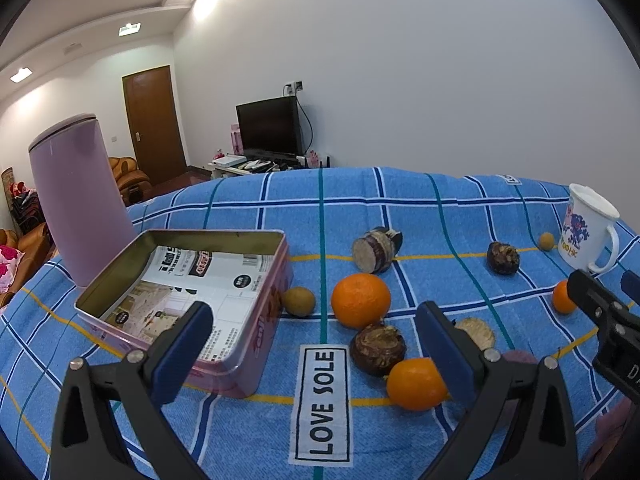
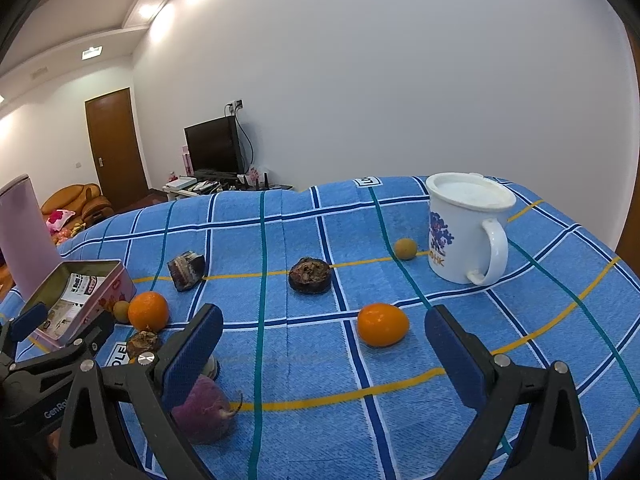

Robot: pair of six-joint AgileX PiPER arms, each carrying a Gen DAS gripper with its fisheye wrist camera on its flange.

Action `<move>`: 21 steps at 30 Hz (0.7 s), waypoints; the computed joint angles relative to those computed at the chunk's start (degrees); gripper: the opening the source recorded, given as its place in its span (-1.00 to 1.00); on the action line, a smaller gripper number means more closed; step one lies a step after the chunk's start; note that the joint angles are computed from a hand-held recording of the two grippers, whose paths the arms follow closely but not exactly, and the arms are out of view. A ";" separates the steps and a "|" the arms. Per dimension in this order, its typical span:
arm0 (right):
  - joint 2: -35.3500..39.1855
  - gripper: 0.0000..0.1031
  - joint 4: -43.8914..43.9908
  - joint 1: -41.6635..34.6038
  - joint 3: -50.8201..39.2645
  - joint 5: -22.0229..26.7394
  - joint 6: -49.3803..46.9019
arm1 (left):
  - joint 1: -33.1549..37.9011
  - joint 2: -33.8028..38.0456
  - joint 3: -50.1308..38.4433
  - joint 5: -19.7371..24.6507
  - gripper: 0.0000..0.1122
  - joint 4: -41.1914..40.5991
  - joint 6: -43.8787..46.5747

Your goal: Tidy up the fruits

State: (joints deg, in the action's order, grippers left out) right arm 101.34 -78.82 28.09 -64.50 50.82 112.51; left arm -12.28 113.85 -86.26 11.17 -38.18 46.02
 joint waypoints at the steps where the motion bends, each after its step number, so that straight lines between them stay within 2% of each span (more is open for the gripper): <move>1: -0.07 0.97 -0.01 -0.01 0.02 -0.09 -0.07 | 0.02 -0.01 0.02 0.05 0.84 -0.20 0.27; 21: -0.60 0.97 -0.46 -0.37 0.55 -2.96 -0.02 | 0.05 0.30 -0.47 0.85 0.84 1.45 -1.42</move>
